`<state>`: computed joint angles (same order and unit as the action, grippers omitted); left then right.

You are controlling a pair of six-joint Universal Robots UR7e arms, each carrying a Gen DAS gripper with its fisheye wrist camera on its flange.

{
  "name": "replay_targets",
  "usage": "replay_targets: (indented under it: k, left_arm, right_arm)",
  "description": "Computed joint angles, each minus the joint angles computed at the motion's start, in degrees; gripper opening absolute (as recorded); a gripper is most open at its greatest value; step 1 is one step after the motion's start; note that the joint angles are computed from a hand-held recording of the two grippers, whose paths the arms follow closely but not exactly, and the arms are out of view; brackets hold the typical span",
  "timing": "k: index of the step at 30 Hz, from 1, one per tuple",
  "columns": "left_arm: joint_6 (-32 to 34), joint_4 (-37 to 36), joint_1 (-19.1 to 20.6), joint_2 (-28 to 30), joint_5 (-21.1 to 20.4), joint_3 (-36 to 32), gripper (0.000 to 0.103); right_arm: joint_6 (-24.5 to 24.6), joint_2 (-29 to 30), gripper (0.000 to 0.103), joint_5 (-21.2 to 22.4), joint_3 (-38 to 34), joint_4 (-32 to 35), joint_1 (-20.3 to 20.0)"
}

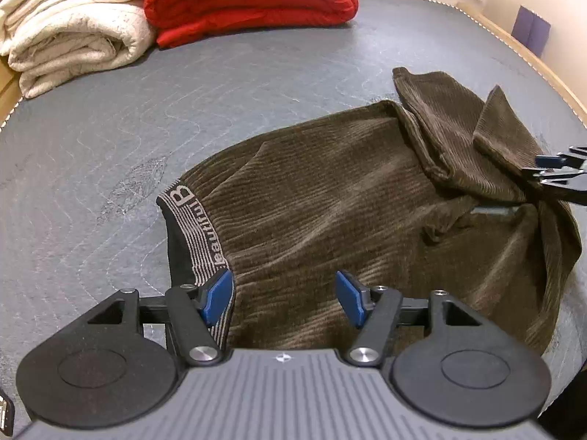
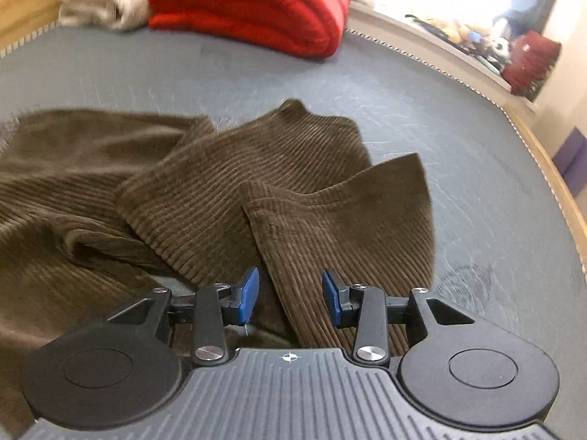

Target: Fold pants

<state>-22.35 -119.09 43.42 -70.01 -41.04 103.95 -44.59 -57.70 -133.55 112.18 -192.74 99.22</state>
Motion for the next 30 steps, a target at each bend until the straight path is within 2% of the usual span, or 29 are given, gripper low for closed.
replay_targets:
  k: [3, 7, 8, 9, 10, 14, 18, 21, 24, 28, 30]
  left_arm:
    - [-0.55, 0.86, 0.65, 0.61, 0.32, -0.88, 0.069]
    - [-0.51, 0.97, 1.22, 0.84, 0.41, -1.4, 0.069]
    - [-0.43, 1.06, 1.34, 0.84, 0.46, -1.49, 0.069]
    - [-0.39, 1.24, 1.45, 0.88, 0.55, -1.62, 0.069]
    - [-0.33, 1.39, 1.53, 0.9, 0.64, -1.74, 0.069]
    - [-0.39, 1.53, 1.43, 0.75, 0.63, -1.83, 0.069]
    - [0.25, 0.39, 0.7, 0.32, 0.37, -1.31, 0.069]
    - [0.72, -0.09, 0.05, -0.09, 0.1, -0.75, 0.069]
    - [1.82, -0.8, -0.69, -0.51, -0.27, -0.02, 0.069]
    - [3.51, -0.72, -1.24, -0.63, -0.12, 0.74, 0.069]
    - [3.4, 0.03, -1.29, -0.49, 0.25, 0.88, 0.069]
  right_arm:
    - [-0.5, 3.11, 0.04, -1.31, -2.59, 0.58, -0.27]
    - [2.0, 5.89, 0.037, -4.25, -5.76, 3.2, -1.03]
    - [2.16, 6.05, 0.033, -4.38, -5.98, 2.97, -1.18]
    - [2.84, 5.63, 0.018, -3.77, -5.94, 3.16, -1.36]
    - [3.87, 4.85, 0.009, -2.92, -5.72, 3.42, -1.45]
    - [7.24, -0.51, 0.007, 1.8, -2.84, -1.29, -1.84]
    - [15.73, -10.68, 0.007, 5.05, 3.23, -5.27, -4.39]
    - [22.63, -19.63, 0.007, 3.67, 8.49, -6.42, -7.76]
    - [30.05, -30.65, 0.006, 3.14, 15.0, -4.65, -13.03]
    - [42.38, -44.9, 0.006, 1.84, 21.13, 3.49, -21.69]
    - [50.15, -53.05, 0.006, 5.31, 23.42, 11.43, -28.25]
